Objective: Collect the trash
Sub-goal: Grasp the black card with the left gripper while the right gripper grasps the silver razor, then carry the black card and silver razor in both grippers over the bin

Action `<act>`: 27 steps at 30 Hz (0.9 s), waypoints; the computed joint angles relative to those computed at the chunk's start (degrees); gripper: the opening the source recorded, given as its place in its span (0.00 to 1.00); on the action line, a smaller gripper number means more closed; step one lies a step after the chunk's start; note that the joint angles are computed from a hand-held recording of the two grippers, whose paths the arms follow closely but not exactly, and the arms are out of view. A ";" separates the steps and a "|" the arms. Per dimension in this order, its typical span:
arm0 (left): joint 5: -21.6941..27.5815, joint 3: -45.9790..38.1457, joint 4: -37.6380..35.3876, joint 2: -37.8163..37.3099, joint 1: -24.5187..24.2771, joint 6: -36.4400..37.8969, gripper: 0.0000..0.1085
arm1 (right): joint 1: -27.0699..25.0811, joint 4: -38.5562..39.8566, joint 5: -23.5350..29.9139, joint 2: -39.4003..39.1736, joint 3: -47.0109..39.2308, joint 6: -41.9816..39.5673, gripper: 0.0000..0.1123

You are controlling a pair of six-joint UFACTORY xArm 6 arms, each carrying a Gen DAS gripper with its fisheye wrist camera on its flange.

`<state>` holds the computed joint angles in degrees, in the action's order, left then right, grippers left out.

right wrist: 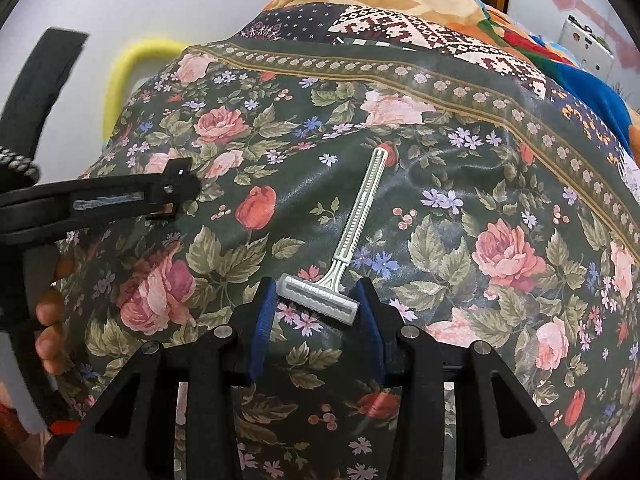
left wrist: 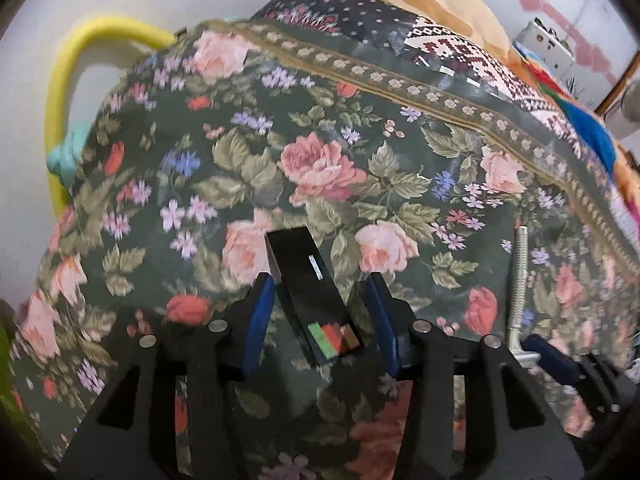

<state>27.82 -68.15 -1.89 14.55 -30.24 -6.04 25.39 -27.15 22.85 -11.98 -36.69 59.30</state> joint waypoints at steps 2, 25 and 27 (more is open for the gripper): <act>-1.40 0.94 3.63 -0.39 -0.19 -1.97 0.22 | 0.02 -0.41 0.01 -0.20 -0.02 0.42 0.33; 6.10 21.31 -17.30 -33.61 10.54 20.58 0.22 | 13.41 -11.29 14.77 -9.43 -6.50 16.99 0.33; 6.70 22.87 -17.54 -36.66 12.17 21.16 0.22 | 15.36 -12.60 16.54 -9.08 -8.41 17.74 0.33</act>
